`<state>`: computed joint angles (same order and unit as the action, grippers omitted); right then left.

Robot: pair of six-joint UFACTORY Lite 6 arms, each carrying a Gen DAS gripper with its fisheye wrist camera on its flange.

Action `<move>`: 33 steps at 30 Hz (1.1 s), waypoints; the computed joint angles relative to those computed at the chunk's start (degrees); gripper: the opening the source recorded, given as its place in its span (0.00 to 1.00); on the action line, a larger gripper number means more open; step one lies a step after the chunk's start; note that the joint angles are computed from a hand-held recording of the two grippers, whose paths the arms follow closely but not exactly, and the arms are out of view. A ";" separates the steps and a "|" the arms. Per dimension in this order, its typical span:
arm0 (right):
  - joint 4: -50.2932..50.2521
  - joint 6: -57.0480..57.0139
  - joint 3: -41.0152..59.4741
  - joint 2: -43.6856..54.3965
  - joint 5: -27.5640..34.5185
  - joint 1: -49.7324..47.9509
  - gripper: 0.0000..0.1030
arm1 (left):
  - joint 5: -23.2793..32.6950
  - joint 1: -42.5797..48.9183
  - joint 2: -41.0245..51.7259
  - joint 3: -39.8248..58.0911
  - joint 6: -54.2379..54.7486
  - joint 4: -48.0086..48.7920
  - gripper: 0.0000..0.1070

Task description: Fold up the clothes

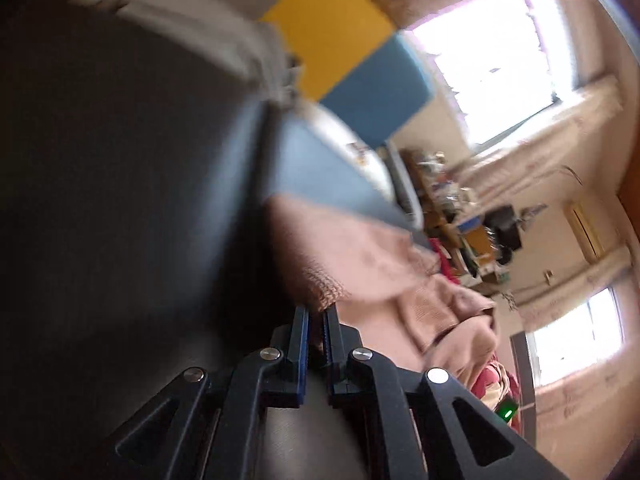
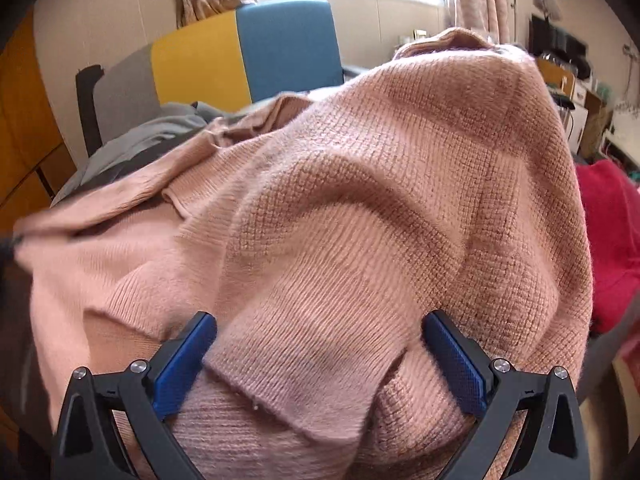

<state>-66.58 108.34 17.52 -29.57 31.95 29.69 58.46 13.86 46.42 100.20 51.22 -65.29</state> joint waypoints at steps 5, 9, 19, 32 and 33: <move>3.78 2.07 1.69 2.36 5.05 10.38 1.00 | 0.11 7.90 -1.42 -2.58 0.28 0.22 0.00; 6.19 5.09 5.08 5.49 5.52 16.49 1.00 | 2.34 13.60 -2.41 -1.91 3.61 -2.64 0.00; 6.94 -0.26 19.44 21.96 6.68 19.56 1.00 | -8.68 0.74 -12.15 -11.77 9.39 5.39 0.41; -5.11 11.51 15.77 21.14 7.58 20.31 1.00 | -29.20 -20.66 0.79 8.65 -1.65 44.07 0.42; -8.46 11.92 17.68 24.02 5.95 17.44 1.00 | -29.98 -21.09 1.61 9.23 -2.74 44.56 0.39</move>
<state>-75.04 120.26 35.20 -5.55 37.90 47.13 28.48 -7.23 48.03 109.43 48.48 -20.73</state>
